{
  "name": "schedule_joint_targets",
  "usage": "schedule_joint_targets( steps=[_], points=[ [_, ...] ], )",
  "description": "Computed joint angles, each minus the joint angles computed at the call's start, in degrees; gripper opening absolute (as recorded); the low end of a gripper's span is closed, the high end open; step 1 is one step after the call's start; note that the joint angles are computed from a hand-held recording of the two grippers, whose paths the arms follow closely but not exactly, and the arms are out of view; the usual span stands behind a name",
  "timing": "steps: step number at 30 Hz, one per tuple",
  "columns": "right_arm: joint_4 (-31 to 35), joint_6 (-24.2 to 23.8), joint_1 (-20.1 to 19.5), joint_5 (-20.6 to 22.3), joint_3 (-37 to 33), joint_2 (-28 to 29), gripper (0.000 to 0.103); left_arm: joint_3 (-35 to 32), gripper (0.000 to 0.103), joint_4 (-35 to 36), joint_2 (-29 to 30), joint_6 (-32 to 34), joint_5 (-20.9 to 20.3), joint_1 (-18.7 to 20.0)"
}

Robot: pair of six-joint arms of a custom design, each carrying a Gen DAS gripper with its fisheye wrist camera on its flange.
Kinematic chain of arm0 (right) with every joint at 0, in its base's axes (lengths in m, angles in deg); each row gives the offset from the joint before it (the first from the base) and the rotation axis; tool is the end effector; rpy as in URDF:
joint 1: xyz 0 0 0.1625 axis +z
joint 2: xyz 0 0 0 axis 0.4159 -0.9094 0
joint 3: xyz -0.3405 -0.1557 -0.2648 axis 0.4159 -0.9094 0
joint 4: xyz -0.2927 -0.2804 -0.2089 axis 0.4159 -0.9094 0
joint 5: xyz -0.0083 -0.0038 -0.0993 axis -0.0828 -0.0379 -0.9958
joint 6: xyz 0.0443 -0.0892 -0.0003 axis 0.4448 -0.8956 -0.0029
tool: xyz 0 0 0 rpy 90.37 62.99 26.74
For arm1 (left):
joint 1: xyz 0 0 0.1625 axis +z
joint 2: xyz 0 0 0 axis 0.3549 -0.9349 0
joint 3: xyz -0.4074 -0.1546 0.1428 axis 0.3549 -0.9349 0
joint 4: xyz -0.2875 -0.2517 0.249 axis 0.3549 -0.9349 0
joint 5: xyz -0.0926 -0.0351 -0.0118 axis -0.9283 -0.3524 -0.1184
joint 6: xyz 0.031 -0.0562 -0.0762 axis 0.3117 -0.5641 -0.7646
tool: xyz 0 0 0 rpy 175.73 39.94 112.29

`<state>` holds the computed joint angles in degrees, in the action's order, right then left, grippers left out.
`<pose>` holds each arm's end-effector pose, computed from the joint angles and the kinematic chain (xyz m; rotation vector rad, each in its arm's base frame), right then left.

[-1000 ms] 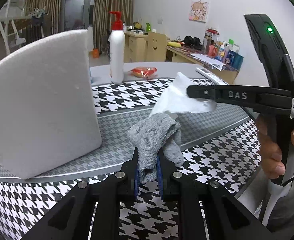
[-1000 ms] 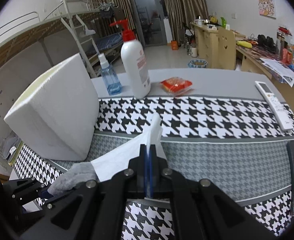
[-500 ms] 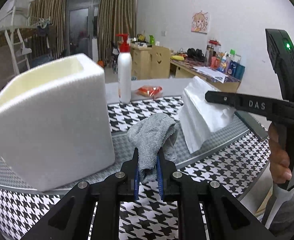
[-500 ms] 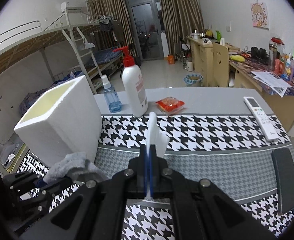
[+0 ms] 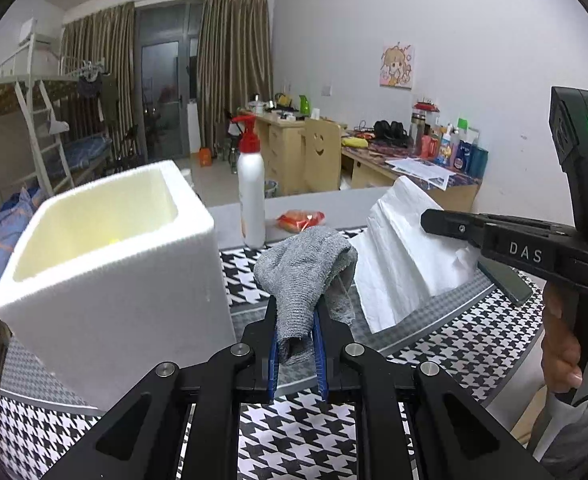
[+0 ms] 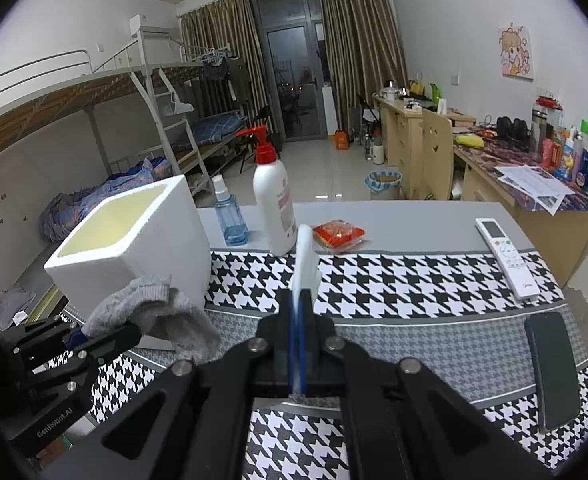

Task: Organize soft objects
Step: 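Lift and carry the gray cloth and white tissue with both tools over the foam box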

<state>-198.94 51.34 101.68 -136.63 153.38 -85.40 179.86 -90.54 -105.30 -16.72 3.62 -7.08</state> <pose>0.2605 -0.2560 0.1075 0.4180 -2.2600 1.1916 -0.1395 -0.2414 0.2105 1.1136 2.3657 -0.9222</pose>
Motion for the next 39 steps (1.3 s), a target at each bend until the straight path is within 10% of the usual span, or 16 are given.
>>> schedule_joint_targets(
  steps=[39],
  points=[
    [-2.25,-7.56,6.43,-2.77,-4.74,-0.51,0.004,-2.15,0.015,-5.02,-2.3,6.25,10.63,-3.76]
  ],
)
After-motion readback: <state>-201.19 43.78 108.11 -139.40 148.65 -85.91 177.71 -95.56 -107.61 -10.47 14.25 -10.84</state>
